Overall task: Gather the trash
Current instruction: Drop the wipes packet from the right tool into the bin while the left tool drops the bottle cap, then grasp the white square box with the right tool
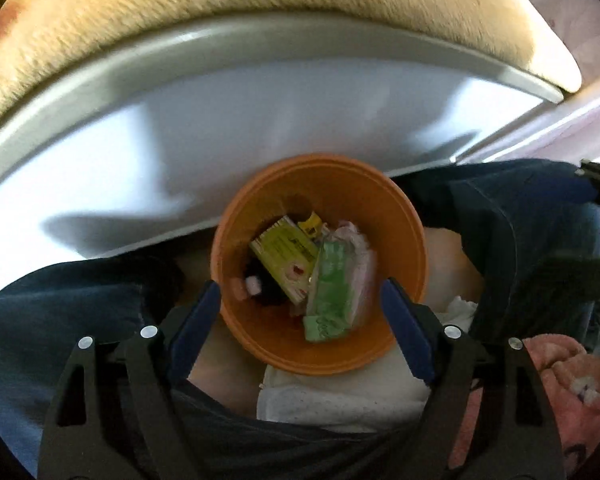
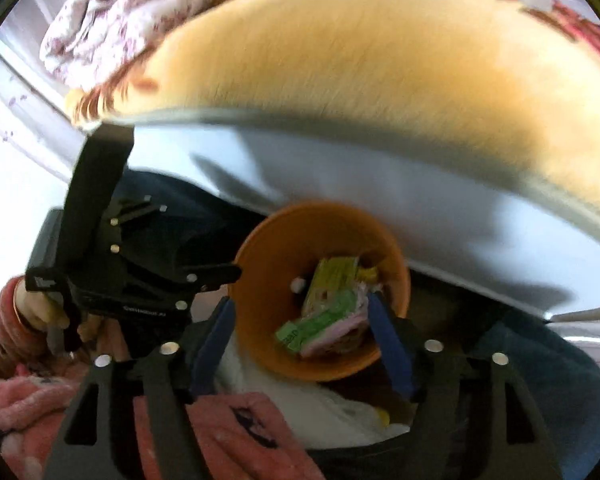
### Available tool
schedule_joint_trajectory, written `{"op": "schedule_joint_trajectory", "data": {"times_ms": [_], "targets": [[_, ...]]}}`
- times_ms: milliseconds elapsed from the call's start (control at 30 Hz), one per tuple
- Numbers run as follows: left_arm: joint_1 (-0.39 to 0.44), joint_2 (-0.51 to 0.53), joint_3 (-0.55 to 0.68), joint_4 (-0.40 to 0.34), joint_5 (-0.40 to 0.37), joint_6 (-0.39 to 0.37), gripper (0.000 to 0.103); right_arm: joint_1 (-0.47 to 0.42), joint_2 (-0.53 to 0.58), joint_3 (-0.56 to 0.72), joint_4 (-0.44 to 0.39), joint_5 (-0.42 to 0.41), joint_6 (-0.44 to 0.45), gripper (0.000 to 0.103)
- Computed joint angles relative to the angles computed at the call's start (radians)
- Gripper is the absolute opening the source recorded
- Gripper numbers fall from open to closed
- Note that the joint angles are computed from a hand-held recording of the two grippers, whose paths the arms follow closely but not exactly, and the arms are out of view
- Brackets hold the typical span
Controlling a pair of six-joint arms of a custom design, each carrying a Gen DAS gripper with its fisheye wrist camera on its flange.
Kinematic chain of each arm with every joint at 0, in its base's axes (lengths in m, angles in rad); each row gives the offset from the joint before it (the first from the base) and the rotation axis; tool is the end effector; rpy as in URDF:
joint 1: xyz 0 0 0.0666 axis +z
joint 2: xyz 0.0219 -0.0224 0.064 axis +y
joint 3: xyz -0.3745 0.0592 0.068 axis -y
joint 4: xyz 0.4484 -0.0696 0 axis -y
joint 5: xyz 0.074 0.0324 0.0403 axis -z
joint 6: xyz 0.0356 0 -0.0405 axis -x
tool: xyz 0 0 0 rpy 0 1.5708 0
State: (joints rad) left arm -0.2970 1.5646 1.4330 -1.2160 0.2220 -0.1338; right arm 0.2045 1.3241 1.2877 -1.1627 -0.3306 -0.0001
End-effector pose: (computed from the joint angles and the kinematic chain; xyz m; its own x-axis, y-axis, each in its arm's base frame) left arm 0.5292 -0.1706 0.3406 -0.8799 0.4054 -0.2480 0.4535 0.8722 -0.1833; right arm 0.4711 0.1091 0.3937 -0.9123 -0.1891 -0.3632 -0.3074 0.9022 0.3025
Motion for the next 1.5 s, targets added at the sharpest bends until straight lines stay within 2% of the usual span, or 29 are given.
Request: {"op": "schedule_joint_trajectory", "data": {"times_ms": [167, 767, 833, 933, 1000, 1067, 1200, 1367, 1433, 1500], "targets": [[0.005, -0.024, -0.001, 0.017, 0.004, 0.011, 0.08, -0.03, -0.031, -0.002, 0.04, -0.01, -0.031, 0.073], [0.0, -0.077, 0.032, 0.017, 0.006, 0.005, 0.08, -0.051, -0.068, -0.004, 0.072, 0.001, -0.037, 0.073], [0.003, -0.088, 0.051, 0.028, 0.029, -0.007, 0.08, -0.065, -0.072, 0.015, 0.099, 0.014, -0.039, 0.081], [0.013, -0.086, 0.108, 0.054, 0.066, -0.015, 0.081, -0.086, -0.057, 0.055, 0.147, 0.06, -0.038, 0.085], [0.018, -0.068, 0.162, 0.083, 0.076, -0.001, 0.09, -0.114, -0.023, 0.104, 0.182, 0.086, -0.04, 0.086], [0.023, -0.038, 0.22, 0.115, 0.08, 0.019, 0.091, -0.137, 0.013, 0.148, 0.212, 0.109, -0.05, 0.088], [0.028, 0.081, 0.404, 0.118, 0.082, 0.061, 0.091, -0.182, 0.125, 0.274, 0.281, 0.177, -0.071, 0.093], [0.025, 0.291, 0.707, 0.05, 0.088, 0.092, 0.091, -0.226, 0.303, 0.485, 0.268, 0.189, -0.11, 0.093], [0.021, 0.388, 0.849, 0.006, 0.079, 0.107, 0.091, -0.233, 0.377, 0.579, 0.256, 0.219, -0.102, 0.093], [0.018, 0.515, 1.042, -0.066, 0.078, 0.122, 0.091, -0.239, 0.463, 0.689, 0.23, 0.246, -0.09, 0.093]]}}
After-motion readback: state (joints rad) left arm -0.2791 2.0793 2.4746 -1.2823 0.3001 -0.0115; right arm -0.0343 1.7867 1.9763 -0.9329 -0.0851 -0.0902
